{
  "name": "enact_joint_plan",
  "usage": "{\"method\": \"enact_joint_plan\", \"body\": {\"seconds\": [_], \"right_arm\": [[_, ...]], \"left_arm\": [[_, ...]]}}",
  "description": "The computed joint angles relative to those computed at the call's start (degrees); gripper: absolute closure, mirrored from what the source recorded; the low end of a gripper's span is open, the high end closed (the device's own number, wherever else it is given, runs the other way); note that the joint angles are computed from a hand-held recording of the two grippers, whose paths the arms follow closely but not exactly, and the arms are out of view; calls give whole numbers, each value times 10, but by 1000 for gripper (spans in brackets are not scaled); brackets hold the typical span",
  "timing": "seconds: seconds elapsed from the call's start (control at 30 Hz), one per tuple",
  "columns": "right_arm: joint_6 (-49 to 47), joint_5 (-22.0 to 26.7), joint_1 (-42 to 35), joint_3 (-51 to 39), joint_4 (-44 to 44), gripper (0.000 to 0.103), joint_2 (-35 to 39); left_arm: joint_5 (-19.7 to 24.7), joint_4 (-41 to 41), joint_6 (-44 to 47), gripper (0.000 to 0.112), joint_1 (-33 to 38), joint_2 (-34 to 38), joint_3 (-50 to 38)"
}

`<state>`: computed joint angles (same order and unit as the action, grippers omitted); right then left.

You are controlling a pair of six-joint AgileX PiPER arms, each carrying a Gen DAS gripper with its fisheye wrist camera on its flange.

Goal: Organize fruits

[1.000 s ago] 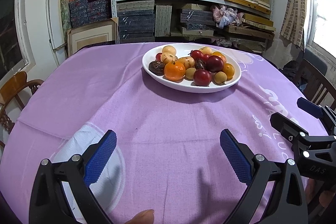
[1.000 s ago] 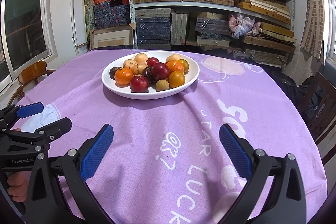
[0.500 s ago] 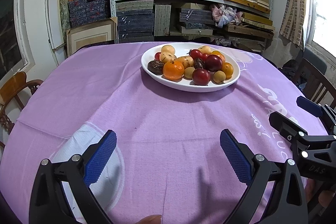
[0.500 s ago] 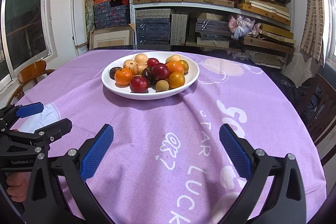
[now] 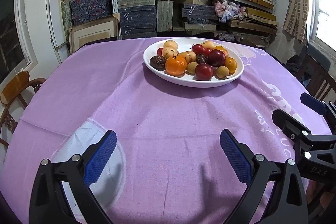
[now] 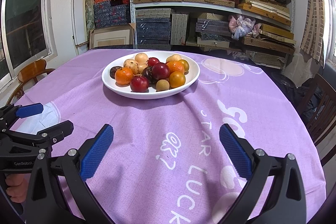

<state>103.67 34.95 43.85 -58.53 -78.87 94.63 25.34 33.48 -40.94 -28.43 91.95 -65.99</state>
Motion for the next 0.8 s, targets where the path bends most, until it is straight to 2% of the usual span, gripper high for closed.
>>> {"method": "enact_joint_plan", "body": {"seconds": [0.13, 0.2, 0.3, 0.53, 0.8], "right_arm": [[-3, 1, 0, -3, 2, 4, 2], [-3, 0, 0, -3, 2, 4, 2], [-14, 0, -1, -5, 10, 4, -1], [-8, -9, -13, 28, -1, 4, -26], [-7, -13, -18, 32, -7, 4, -27]], "left_arm": [[-36, 7, -12, 13, 3, -19, 27], [-30, 54, -72, 13, -2, -25, 35], [-32, 46, -63, 13, -6, -27, 39], [-22, 147, -157, 13, -30, -29, 50], [-19, 136, -146, 13, -29, -31, 48]]}}
